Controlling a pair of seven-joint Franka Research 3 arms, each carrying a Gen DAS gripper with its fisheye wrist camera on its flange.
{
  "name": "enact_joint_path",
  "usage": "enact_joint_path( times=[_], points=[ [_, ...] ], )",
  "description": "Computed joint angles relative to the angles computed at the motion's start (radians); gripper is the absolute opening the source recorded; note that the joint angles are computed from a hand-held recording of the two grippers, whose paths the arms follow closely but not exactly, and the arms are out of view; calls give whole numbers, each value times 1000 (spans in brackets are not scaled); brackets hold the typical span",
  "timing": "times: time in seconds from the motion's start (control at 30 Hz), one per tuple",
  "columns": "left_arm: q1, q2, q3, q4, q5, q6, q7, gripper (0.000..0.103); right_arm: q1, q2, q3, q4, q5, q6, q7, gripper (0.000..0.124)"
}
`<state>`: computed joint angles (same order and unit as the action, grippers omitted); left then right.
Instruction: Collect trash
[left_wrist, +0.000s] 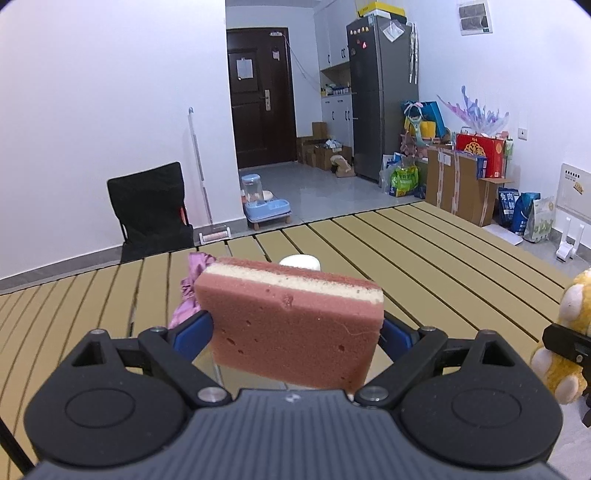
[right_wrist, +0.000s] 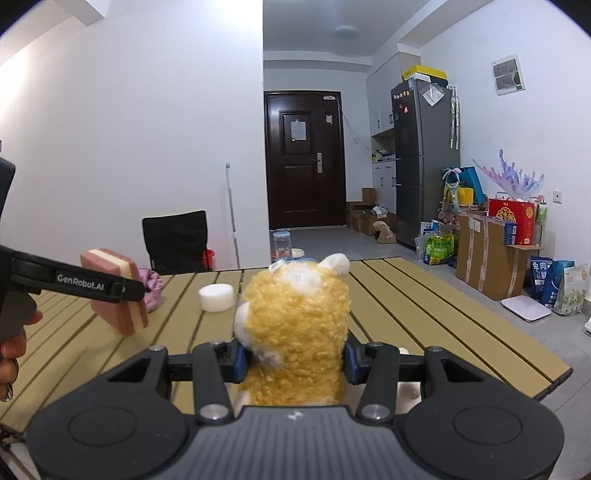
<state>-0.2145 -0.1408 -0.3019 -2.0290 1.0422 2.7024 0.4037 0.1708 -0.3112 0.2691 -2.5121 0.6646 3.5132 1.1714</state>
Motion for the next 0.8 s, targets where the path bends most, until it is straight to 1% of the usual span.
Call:
enact_joint_path(
  times=[0.1, 0.17, 0.33, 0.47, 0.6, 0.8],
  points=[
    [-6, -74, -11, -59, -16, -13, -12, 94, 8, -71, 8, -47, 4, -22, 6, 46],
    [-4, -126, -24, -100, -29, -19, -21, 94, -5, -123, 33, -80, 6, -42, 18, 46],
    [2, -249, -59, -194, -85, -31, -24, 94, -25, -256, 76, -163, -24, -106, 72, 46],
    [1, -343, -86, -264, -138, -42, -15, 94, -21, -362, 94, -230, -53, -157, 120, 46],
    [-9, -439, -110, -338, -197, -61, -2, 94, -19, -463, 115, -289, -83, -219, 173, 46],
    [-43, -569, -141, -441, -282, -90, 14, 94, 7, -601, 132, -373, -132, -306, 256, 46]
  ],
)
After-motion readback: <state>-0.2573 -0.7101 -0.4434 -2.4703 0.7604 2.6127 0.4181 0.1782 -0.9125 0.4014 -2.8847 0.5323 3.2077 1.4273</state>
